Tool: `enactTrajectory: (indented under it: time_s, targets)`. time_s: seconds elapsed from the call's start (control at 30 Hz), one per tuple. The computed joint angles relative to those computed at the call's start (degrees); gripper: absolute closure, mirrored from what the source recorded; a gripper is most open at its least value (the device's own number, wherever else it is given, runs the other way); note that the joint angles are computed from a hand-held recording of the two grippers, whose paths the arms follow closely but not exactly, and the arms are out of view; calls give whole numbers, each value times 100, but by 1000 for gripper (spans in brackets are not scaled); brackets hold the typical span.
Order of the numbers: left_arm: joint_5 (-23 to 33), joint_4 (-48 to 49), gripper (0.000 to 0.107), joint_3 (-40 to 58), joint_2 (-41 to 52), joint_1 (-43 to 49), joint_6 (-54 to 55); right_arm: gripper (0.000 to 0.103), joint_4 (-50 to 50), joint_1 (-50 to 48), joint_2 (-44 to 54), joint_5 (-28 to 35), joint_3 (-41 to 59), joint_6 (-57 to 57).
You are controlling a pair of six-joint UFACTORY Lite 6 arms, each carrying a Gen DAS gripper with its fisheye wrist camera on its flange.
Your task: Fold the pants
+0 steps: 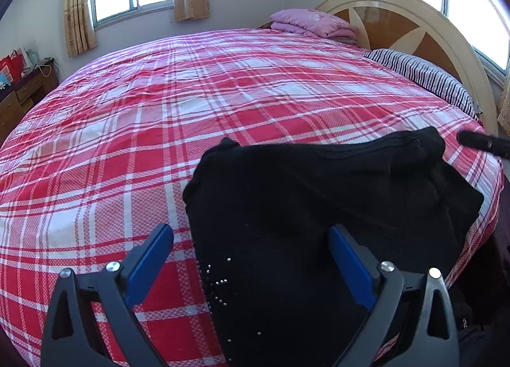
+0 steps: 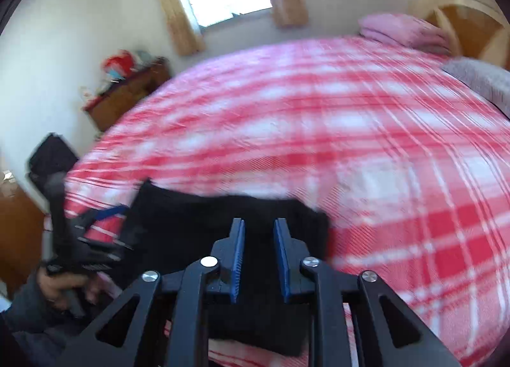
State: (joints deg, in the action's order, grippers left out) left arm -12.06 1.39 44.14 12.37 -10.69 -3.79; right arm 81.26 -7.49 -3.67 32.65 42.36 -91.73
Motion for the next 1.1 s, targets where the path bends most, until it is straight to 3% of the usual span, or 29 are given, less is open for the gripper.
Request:
enactTrajectory:
  time_s: [0.07,0.2,0.27,0.3,0.4,0.7,0.83,1.1]
  targets:
    - [4,18,7,-3,-8,13,22,64,142,190,307,106,233,-118]
    - [0,231,7,19,19,44,-152,63,-264,424,1705,-258,1123,646]
    - [0,509,7,10,22,54,-432,63,-150,175,2166,34,1324,473]
    - [-13,465,7,-2,22,51,-392,63,-172,5,2152,289,1318,443]
    - [-14,539,6,-20,3,60,-497,63,-447,-76,1794,263,1162,716]
    - [9,193,6,-84,-97,28,-129,63,-1022,-575,198,484,-412,190]
    - [35,219,6,-58,-70,12,-153,63,-884,-608,184,26,-766,-424]
    - [76,-31,6,-53,-89,-15,134,60,-1172,-476,57,-241,-821,-201]
